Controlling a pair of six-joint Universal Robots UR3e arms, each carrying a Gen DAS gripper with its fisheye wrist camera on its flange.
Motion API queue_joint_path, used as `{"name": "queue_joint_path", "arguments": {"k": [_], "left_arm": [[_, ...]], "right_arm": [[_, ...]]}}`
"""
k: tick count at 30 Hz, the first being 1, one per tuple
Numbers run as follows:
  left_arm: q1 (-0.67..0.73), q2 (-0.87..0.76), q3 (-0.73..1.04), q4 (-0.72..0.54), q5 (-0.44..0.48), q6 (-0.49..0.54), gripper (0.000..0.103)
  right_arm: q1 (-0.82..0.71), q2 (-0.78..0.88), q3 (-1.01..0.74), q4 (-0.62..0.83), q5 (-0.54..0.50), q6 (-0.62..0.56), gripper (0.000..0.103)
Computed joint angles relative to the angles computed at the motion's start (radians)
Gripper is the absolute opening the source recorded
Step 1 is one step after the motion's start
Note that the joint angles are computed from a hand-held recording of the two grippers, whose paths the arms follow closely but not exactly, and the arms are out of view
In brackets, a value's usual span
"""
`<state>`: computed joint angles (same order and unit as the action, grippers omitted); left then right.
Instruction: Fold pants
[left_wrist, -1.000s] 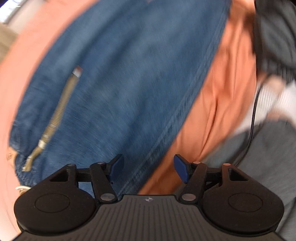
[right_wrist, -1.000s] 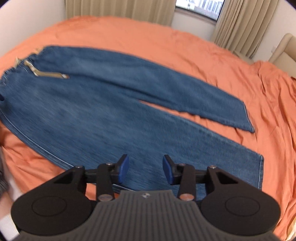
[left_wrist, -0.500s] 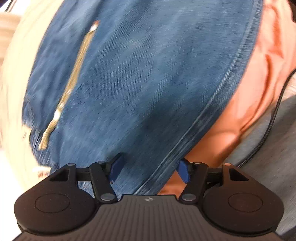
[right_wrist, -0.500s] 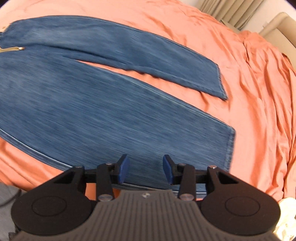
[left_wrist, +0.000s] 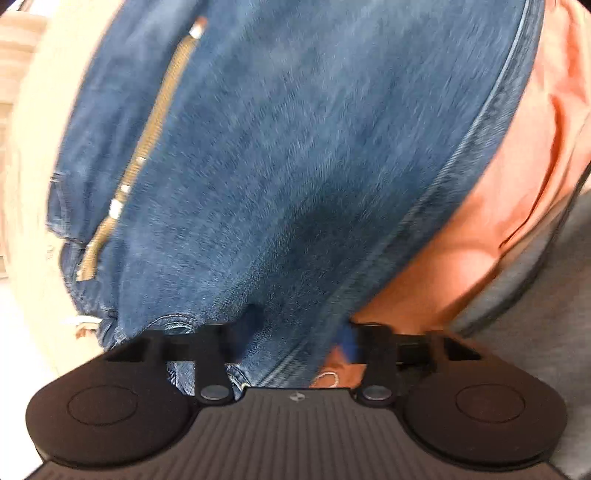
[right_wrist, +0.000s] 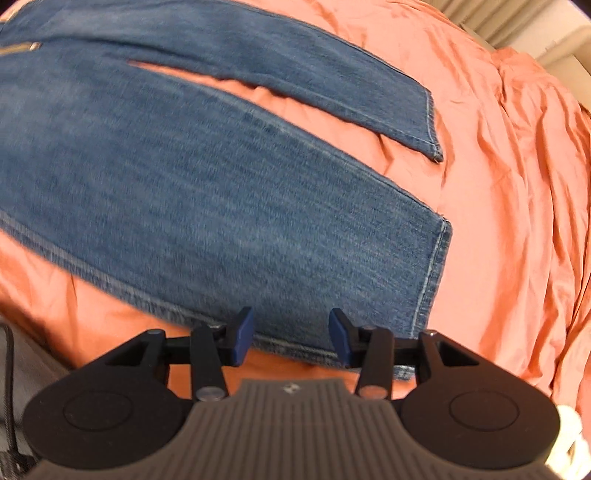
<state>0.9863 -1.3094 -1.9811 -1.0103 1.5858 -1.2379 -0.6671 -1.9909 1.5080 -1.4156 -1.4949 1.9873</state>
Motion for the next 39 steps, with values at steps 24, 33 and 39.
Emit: {"name": "queue_joint_path", "arguments": {"k": [24, 33, 39], "left_arm": [[0.025, 0.021, 0.249, -0.148, -0.419, -0.727, 0.004], [-0.146, -0.182, 0.437, 0.056, -0.340, -0.913, 0.004], [-0.332, -0.491, 0.773, 0.108, -0.175, -1.032, 0.004]], "right_arm": [[-0.183, -0.203, 0.164, -0.002, 0.178, -0.453, 0.000], [0.131, 0.126, -0.102, -0.376, 0.093, -0.049, 0.000], [0.375, 0.559, -0.493, -0.510, -0.112, 0.151, 0.000]]}}
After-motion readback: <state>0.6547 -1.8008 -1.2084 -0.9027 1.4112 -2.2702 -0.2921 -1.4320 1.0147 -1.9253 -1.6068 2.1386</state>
